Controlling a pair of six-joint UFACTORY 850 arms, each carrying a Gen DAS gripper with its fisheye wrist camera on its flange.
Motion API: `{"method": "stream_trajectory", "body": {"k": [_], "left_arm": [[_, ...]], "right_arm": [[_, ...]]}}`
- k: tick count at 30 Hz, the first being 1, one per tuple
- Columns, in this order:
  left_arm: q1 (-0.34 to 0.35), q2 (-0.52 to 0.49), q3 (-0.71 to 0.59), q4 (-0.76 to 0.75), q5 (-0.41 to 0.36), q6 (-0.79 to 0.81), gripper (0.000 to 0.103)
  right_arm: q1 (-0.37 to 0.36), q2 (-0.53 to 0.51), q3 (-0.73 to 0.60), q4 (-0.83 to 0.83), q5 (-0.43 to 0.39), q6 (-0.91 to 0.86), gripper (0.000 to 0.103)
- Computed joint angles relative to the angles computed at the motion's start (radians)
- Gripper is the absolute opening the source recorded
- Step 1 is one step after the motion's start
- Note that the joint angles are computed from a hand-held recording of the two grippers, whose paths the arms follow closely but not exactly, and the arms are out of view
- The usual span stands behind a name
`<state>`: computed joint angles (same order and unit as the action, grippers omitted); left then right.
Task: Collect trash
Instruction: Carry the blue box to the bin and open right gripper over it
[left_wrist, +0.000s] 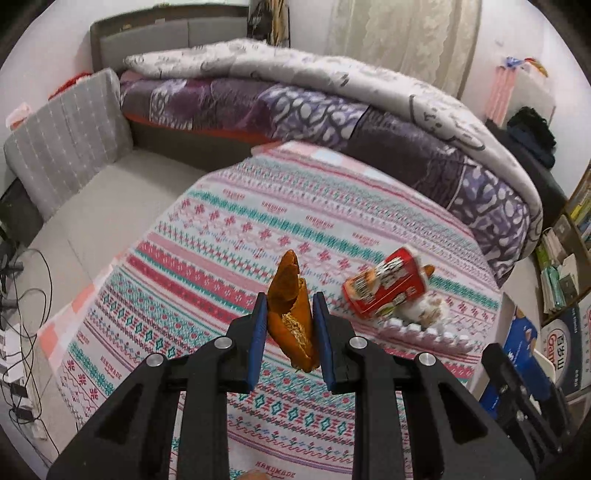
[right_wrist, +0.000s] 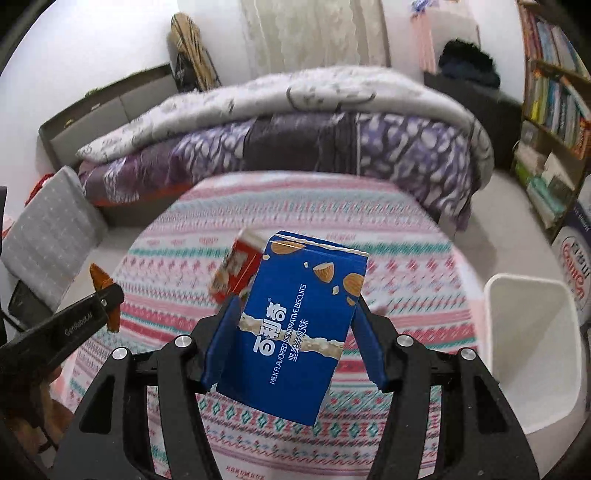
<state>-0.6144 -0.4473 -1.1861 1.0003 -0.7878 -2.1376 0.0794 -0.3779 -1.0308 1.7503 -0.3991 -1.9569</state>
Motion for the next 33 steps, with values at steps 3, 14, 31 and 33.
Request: {"method": "stream_trajectory", "body": {"k": [3, 14, 31, 33], "left_arm": [[-0.021, -0.011, -0.021, 0.038, -0.051, -0.03, 0.025], [-0.085, -0.076, -0.127, 0.115, -0.177, -0.02, 0.025], [-0.126, -0.199, -0.32, 0.121, -0.179, 0.101, 0.025], [-0.13, -0.216, -0.346, 0.118, -0.175, 0.118, 0.025]], "right_arm": [[-0.011, 0.012, 0.011, 0.128, -0.007, -0.12, 0.057], [-0.054, 0.027, 0.021, 0.313, -0.023, -0.285, 0.057], [-0.149, 0.007, -0.022, 0.271, -0.01, -0.234, 0.057], [-0.162, 0.002, -0.03, 0.263, -0.005, -0.221, 0.057]]}}
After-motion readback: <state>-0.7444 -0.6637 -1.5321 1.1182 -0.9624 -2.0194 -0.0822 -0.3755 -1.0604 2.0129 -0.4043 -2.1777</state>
